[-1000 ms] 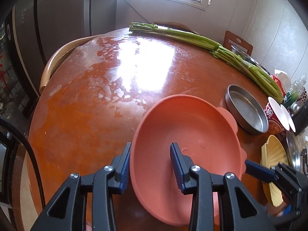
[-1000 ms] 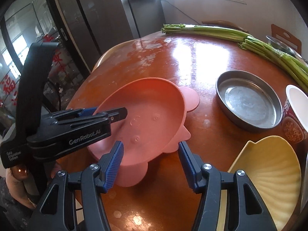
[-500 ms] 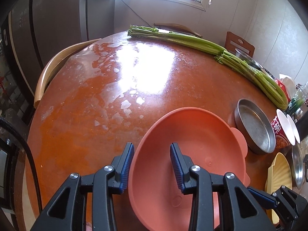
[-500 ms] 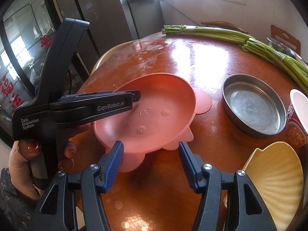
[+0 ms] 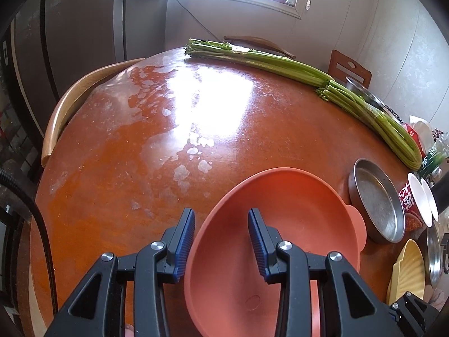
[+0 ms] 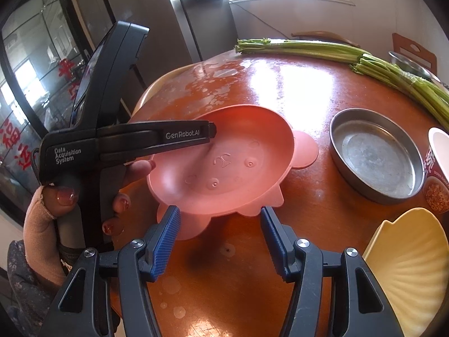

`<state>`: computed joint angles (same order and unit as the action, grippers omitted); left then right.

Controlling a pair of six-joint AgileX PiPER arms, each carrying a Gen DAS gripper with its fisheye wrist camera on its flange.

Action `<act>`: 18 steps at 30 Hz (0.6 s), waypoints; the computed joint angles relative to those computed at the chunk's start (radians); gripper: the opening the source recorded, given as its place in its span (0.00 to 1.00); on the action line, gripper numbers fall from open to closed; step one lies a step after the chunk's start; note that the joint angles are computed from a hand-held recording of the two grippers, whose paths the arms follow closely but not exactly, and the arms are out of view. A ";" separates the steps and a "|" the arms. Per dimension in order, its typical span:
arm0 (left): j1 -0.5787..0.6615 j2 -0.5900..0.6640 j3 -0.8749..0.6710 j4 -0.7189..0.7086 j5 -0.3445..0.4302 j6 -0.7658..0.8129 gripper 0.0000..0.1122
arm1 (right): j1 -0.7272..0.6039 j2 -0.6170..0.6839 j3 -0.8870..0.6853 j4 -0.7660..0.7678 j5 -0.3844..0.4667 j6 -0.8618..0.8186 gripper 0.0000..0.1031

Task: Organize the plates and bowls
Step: 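Lift the pink plate with the left tool and carry it aside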

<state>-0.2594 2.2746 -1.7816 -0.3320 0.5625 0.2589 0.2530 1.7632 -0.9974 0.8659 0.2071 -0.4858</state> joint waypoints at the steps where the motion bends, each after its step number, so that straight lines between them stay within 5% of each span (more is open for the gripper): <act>1: 0.001 -0.001 0.003 -0.003 -0.003 0.006 0.35 | -0.002 -0.002 0.002 0.001 -0.001 0.002 0.60; 9: 0.017 -0.058 0.090 -0.024 -0.070 0.018 0.36 | -0.010 -0.019 0.016 -0.030 -0.014 0.032 0.60; 13: 0.026 -0.147 0.217 0.002 -0.169 -0.013 0.41 | -0.019 -0.047 0.047 -0.055 -0.046 0.054 0.60; 18: 0.038 -0.271 0.391 -0.165 -0.266 0.138 0.48 | -0.029 -0.120 0.118 -0.145 -0.095 0.148 0.60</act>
